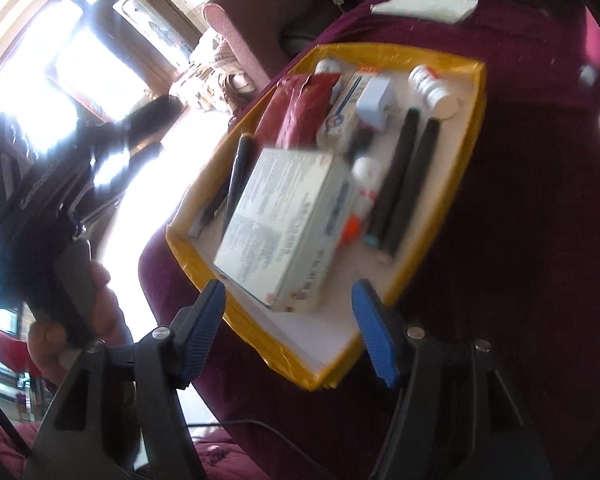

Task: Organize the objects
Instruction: 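Release the medicine box and marker in the tray with both grippers, then grasp the pink fluffy pouch with the left gripper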

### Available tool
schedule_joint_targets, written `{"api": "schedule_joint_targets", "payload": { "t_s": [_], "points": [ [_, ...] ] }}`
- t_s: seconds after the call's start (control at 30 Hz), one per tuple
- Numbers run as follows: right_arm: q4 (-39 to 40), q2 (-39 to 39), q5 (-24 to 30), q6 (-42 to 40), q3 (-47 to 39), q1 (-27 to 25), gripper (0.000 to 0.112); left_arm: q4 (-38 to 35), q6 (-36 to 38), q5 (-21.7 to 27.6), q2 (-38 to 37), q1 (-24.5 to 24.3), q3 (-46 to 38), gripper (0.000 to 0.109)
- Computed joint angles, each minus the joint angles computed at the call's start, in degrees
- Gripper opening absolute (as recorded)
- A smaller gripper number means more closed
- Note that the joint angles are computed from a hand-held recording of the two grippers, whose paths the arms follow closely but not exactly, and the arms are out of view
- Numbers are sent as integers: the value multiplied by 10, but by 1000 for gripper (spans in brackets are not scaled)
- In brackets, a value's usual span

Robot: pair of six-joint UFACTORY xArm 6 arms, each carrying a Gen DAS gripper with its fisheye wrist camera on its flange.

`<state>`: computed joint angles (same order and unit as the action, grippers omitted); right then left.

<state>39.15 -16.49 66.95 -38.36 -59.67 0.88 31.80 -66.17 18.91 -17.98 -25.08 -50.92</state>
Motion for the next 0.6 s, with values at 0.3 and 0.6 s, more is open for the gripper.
{"api": "schedule_joint_targets", "payload": {
  "t_s": [0.3, 0.6],
  "points": [
    [-257, -55, -473, 76, 60, -122, 93, -142, 231, 68, 141, -106, -220, 71],
    [-119, 168, -313, 119, -133, -302, 98, -226, 324, 173, 356, -189, -485, 74]
  ]
}}
